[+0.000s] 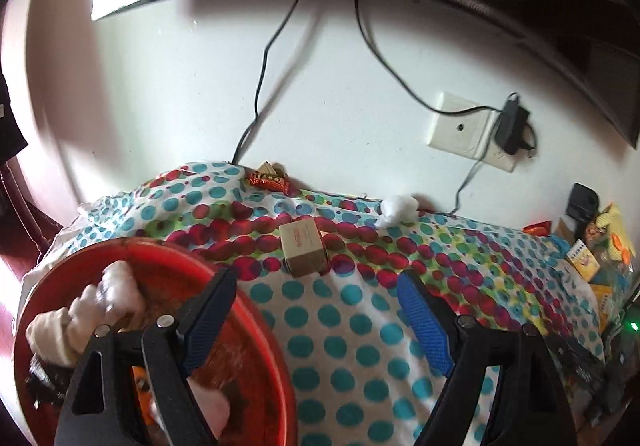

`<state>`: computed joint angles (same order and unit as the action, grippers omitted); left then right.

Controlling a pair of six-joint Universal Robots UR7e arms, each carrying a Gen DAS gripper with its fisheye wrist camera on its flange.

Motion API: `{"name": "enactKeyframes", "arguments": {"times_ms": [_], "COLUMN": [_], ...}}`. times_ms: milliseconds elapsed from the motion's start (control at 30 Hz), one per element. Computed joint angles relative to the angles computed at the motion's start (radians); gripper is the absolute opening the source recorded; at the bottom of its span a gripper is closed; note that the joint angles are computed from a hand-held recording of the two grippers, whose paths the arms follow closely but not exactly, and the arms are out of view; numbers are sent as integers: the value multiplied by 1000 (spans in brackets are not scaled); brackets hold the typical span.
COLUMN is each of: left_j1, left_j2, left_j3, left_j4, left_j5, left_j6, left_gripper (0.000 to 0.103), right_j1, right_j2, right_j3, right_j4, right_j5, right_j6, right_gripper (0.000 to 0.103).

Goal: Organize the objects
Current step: 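Move the left gripper toward the beige MARUBI box on the bed, then grasp the beige MARUBI box with the left gripper and lift it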

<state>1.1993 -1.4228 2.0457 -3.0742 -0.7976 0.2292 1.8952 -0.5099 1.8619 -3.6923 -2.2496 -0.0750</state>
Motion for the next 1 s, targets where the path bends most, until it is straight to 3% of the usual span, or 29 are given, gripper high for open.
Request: {"name": "enactKeyframes", "arguments": {"times_ms": [200, 400, 633, 733, 767, 800, 1000], "left_j1": [63, 126, 150, 157, 159, 160, 132], "left_j2": [172, 264, 326, 332, 329, 324, 285], "left_j3": [-193, -357, -436, -435, -430, -423, -359], "left_j4": [116, 352, 440, 411, 395, 381, 284], "left_j5": [63, 60, 74, 59, 45, 24, 0], "left_j6": [-28, -173, -212, -195, -187, -177, -89], "left_gripper": [85, 85, 85, 84, 75, 44, 46], "right_j1": [-10, -27, -30, -30, -30, -30, -29], "right_j2": [-11, -23, -24, -24, -23, -23, -24], "right_j3": [11, 12, 14, 14, 14, 14, 14], "right_j4": [11, 63, 62, 63, 62, 61, 62], "right_j5": [32, 52, 64, 64, 63, 64, 64], "right_j6": [13, 50, 48, 49, 48, 48, 48], "right_gripper": [102, 102, 102, 102, 102, 102, 103]}}
